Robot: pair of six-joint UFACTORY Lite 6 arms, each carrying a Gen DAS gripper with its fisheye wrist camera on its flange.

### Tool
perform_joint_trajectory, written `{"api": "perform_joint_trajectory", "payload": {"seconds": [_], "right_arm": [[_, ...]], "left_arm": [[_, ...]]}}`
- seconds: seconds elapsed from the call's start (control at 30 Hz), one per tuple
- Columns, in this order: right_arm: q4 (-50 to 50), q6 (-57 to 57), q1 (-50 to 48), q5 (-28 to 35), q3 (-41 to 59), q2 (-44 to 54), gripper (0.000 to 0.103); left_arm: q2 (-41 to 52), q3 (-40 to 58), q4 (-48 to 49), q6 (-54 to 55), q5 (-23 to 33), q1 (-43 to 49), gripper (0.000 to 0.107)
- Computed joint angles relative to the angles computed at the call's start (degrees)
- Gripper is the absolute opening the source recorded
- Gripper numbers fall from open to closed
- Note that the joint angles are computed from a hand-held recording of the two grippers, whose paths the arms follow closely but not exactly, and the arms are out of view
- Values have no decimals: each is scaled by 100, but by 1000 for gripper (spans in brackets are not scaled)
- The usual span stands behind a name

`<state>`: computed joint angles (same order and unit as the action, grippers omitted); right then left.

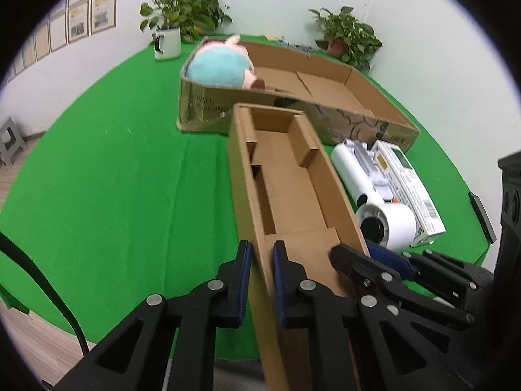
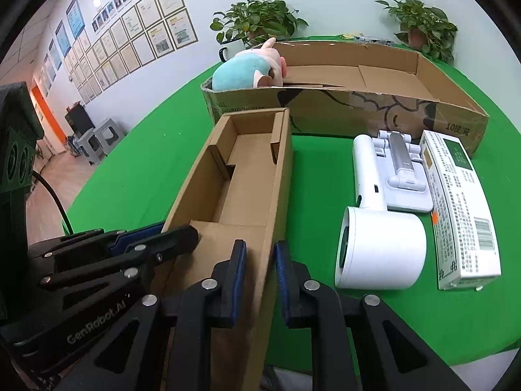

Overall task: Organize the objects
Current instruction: 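Lift the cardboard insert tray and lower it into the box beside the pig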

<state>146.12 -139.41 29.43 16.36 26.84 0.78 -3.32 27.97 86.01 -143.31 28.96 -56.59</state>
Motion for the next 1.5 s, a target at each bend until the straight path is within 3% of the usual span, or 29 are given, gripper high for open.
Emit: {"api": "perform_joint_trajectory", "payload": {"seconds": [0.17,0.43,0.8,1.0,1.27,1.5], "right_arm": [[1137,-1003,230,-82,-373,-698,12],[11,108,-319,-247,-463,-1583,10],[-3696,3637,-995,-681,419,-2082,9],[-6358,6288,-967,-912,1339,-1832,9],[-10267,10159,-825,-853,3000,-829,9],[-11460,11314,-898,-351,4990,631,9]], "left_arm": [[-175,312,-641,817,608,-250,9],[-43,1003,-726,1533,855,-199,9],[209,2217,-667,2583,729,357,9],[273,2731,-682,3095,572,770,9],[550,3583,-1181,4285,116,1582,9],[1098,4535,-2064,5621,-229,2199,9]]}}
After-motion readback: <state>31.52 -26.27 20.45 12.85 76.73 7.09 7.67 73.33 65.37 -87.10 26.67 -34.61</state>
